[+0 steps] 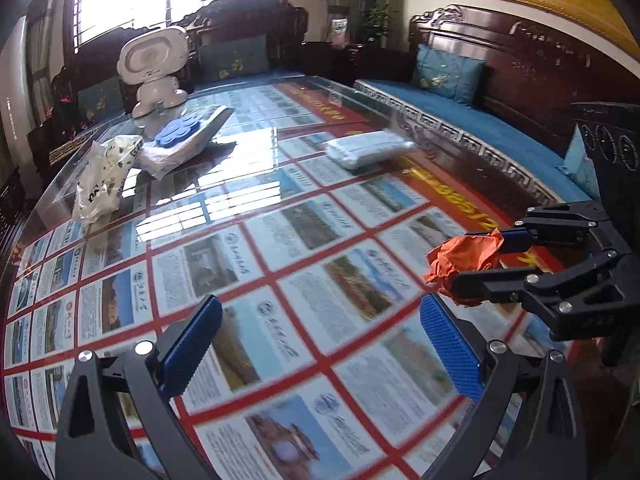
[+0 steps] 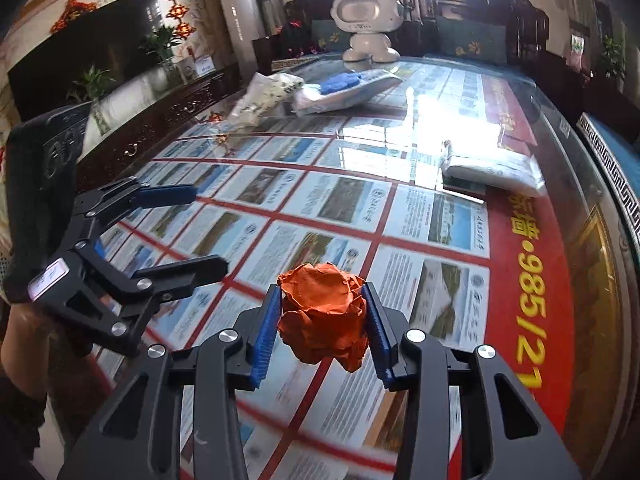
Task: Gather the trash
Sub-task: 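Carry the orange paper over the yellow bin and open the right gripper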
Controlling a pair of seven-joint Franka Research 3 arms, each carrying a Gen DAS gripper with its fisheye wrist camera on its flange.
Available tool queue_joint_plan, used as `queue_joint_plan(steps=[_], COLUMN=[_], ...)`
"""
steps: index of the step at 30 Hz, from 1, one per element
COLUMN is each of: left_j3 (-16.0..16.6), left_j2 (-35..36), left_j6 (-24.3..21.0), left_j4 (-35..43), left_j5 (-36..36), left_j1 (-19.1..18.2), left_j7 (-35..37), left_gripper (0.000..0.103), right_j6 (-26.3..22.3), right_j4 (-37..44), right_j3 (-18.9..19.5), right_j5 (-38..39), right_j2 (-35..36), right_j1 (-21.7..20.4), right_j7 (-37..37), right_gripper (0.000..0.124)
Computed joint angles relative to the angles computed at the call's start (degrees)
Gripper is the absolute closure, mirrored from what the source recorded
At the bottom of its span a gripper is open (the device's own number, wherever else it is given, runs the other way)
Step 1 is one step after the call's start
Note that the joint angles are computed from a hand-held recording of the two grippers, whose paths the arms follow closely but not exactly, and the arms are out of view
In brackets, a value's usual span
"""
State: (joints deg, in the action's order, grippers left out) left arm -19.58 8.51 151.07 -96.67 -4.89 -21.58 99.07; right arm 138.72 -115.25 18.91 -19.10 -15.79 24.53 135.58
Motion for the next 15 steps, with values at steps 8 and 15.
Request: queue_joint_plan(steps=[8, 15], left_j3=[0.27, 3.76], left_j2=[-14.59, -30.45], left_j6=[-0.96, -3.33], left_j4=[-14.11, -28.25], left_j5=[-10.40, -12.46], left_j1=[-2.88, -10.82], left_j7=[9.30, 11.94], left_gripper=[0.004, 0.004], right_j6=[-8.45, -12.48], right_j4=[-2.00, -5.10], right_j3=[5.22, 10.50], right_j5=[1.14, 6.81], right_j2=[-7.74, -16.50], right_j1=[3.17, 6.69], right_j7=[2.30, 5.55], right_gripper=[0.084, 0.084])
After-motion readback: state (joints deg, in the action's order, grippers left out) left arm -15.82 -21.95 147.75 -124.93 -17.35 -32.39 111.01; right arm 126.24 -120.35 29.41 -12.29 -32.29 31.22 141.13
